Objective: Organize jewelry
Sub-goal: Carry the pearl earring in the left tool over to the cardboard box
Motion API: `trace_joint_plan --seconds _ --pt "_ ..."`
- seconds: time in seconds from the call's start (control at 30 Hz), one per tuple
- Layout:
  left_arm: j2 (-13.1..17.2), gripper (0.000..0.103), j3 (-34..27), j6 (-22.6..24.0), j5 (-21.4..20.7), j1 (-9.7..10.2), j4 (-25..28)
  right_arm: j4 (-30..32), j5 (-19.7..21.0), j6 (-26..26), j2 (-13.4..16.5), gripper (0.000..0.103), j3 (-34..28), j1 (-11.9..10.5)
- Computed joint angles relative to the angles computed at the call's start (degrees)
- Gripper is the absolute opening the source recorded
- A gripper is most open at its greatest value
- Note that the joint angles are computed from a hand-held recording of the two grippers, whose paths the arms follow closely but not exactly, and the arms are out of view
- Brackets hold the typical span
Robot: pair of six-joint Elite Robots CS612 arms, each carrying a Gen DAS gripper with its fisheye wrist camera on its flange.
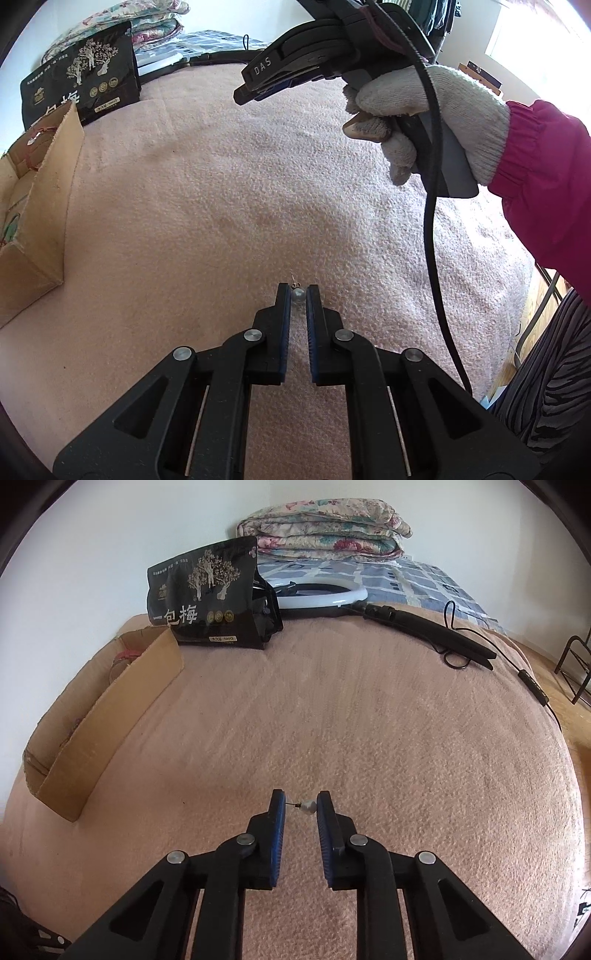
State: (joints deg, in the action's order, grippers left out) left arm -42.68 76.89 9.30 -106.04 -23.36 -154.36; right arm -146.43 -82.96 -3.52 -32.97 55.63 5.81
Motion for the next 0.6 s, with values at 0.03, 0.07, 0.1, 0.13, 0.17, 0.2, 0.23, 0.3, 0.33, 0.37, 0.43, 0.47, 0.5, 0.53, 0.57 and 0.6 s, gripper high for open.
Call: trace_joint_plan --seconds 0.03,0.07,0.1,0.13,0.17,0.2,0.23,0.3,0.33,0.37,0.43,0.47,0.5,0.53,0.57,0.6 --pt "-0.2 0.006 0.2 -0.2 -0.1 0.04 -0.3 -0.2 0.0 0.0 -0.2 0.016 0.1 0.0" --pt "-0.3 0.006 0.3 -0.2 0.0 0.09 -0.6 -0.5 0.1 0.0 -0.4 0.016 0.3 0.0" --pt "-0.4 0.006 0.4 -0.3 0.0 0.14 -1.0 -0.9 0.2 0.0 -0.7 0.016 0.6 0.1" --pt "-0.5 0.006 0.3 -0.4 -0.1 0.20 -1.2 -1.2 0.1 -0.1 -1.0 0.016 0.9 0.2" --pt "-0.7 0.006 0.5 -0.6 0.0 0.23 -1.7 -1.4 0.2 -0.2 -1.2 0.016 1.1 0.2" --pt "-0.9 0.006 0.7 -0.8 0.0 0.30 -2.2 -1.8 0.2 -0.3 -1.6 0.016 1.4 0.3" --pt "-1.2 0.006 1.0 -1.0 0.0 0.36 -2.8 -2.0 0.1 -0.3 -1.9 0.016 1.7 0.4" --pt "-1.8 0.006 1.6 -1.4 0.2 0.47 -3.9 -2.6 0.0 -0.5 -2.5 0.016 2.3 0.5" --pt "-1.9 0.006 1.7 -1.6 0.2 0.52 -4.3 -2.9 0.1 -0.5 -2.8 0.016 2.6 0.6" --pt "-2.1 0.006 2.0 -1.9 0.2 0.62 -4.8 -3.2 0.1 -0.6 -3.2 0.016 3.0 0.7" --pt "-2.5 0.006 2.3 -2.6 0.4 0.84 -5.7 -3.9 0.0 -0.7 -3.9 0.016 3.7 0.9" --pt "-2.7 0.006 2.6 -2.9 0.7 0.95 -6.3 -4.2 -0.1 -0.8 -4.2 0.016 4.1 0.9" --pt "-2.8 0.006 2.7 -3.2 0.9 1.07 -6.6 -4.6 -0.1 -0.8 -4.6 0.016 4.6 1.1" --pt "-2.9 0.006 2.7 -3.5 1.0 1.16 -6.9 -4.9 -0.1 -0.7 -4.9 0.016 4.8 1.1" --pt "-3.1 0.006 2.9 -3.8 1.1 1.33 -7.4 -5.1 0.0 -0.6 -5.1 0.016 5.0 1.2" --pt "-3.3 0.006 3.1 -4.1 1.3 1.42 -7.8 -5.4 0.0 -0.6 -5.4 0.016 5.2 1.3"
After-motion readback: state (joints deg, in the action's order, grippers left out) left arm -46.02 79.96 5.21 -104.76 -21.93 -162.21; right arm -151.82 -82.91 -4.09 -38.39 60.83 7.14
